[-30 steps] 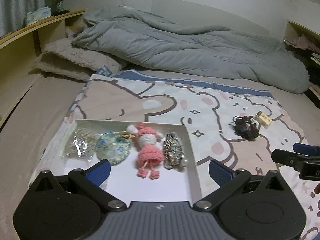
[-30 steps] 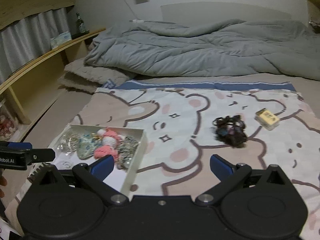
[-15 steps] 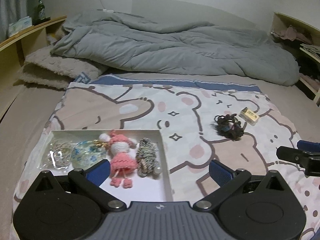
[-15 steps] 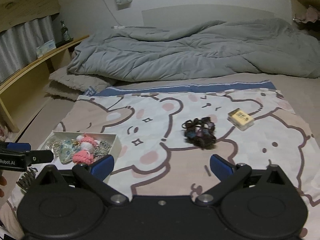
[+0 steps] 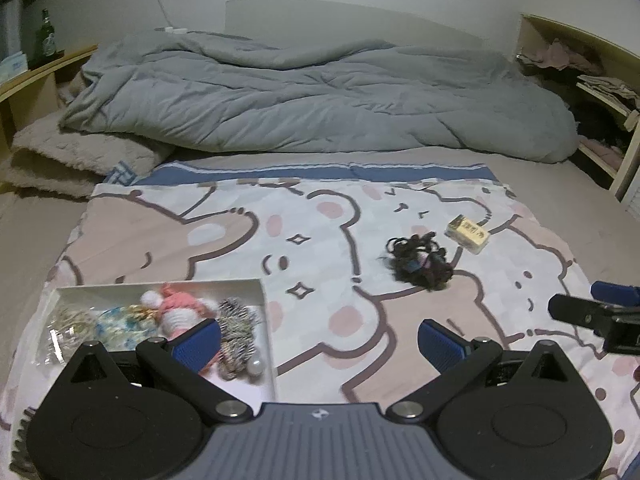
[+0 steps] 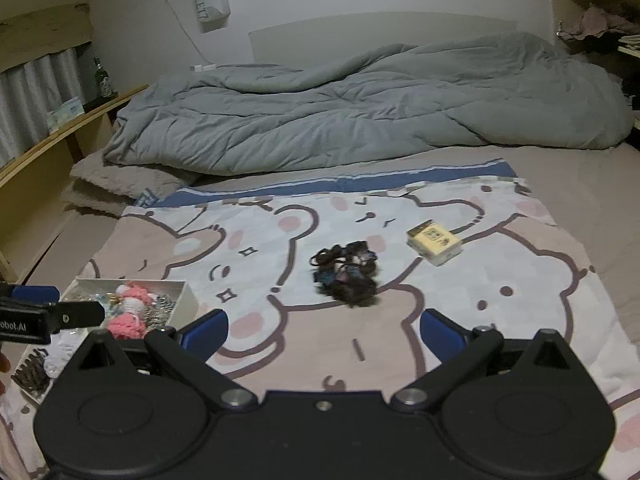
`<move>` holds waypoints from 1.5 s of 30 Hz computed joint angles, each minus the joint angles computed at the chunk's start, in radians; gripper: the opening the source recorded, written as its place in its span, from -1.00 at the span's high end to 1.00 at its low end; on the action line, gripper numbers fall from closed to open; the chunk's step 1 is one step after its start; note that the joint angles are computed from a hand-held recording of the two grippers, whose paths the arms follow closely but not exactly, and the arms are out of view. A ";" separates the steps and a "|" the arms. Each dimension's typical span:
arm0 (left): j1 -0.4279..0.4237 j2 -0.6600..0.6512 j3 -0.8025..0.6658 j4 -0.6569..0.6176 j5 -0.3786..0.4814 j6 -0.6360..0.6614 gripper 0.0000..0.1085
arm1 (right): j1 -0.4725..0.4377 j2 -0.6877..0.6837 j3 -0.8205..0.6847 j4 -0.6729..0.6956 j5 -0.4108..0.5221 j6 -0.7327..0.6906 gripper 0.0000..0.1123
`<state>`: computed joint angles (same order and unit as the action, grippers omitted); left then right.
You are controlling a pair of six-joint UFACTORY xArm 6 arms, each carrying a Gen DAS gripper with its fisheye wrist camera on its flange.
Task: Organize objects
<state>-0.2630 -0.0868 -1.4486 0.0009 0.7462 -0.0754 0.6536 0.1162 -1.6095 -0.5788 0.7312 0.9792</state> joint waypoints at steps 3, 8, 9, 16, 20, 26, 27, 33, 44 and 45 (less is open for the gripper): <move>-0.021 0.033 -0.031 -0.003 -0.004 -0.002 -0.90 | -0.013 -0.014 0.024 -0.005 -0.002 -0.002 -0.83; -0.048 0.083 -0.074 -0.008 -0.011 -0.007 -0.90 | -0.035 -0.024 0.046 -0.025 -0.007 -0.008 -0.83; -0.052 0.094 -0.084 -0.009 -0.011 -0.008 -0.90 | -0.039 -0.025 0.048 -0.026 -0.009 -0.011 -0.83; -0.069 0.157 -0.138 0.003 -0.030 -0.033 -0.90 | -0.075 -0.003 0.029 -0.003 -0.021 -0.035 -0.83; -0.073 0.201 -0.186 0.036 -0.025 -0.061 -0.90 | -0.095 0.022 -0.002 0.015 -0.021 -0.061 -0.83; -0.065 0.287 -0.278 0.010 -0.028 -0.053 -0.90 | -0.130 0.083 -0.080 0.042 -0.019 -0.103 -0.83; -0.065 0.303 -0.295 0.008 -0.030 -0.046 -0.90 | -0.137 0.098 -0.099 0.042 -0.019 -0.109 -0.83; -0.065 0.418 -0.401 -0.038 -0.061 0.010 -0.90 | -0.176 0.193 -0.203 0.046 -0.027 -0.104 -0.83; -0.080 0.770 -0.857 -0.134 0.110 -0.049 -0.90 | -0.250 0.397 -0.396 0.060 -0.037 -0.210 -0.83; -0.083 0.816 -0.925 -0.134 0.141 -0.062 -0.90 | -0.256 0.412 -0.407 0.058 -0.041 -0.225 -0.83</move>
<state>-0.3463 0.7295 -2.3731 -0.1328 0.8870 -0.1374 0.3977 0.5280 -2.0163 -0.5204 0.6903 0.7544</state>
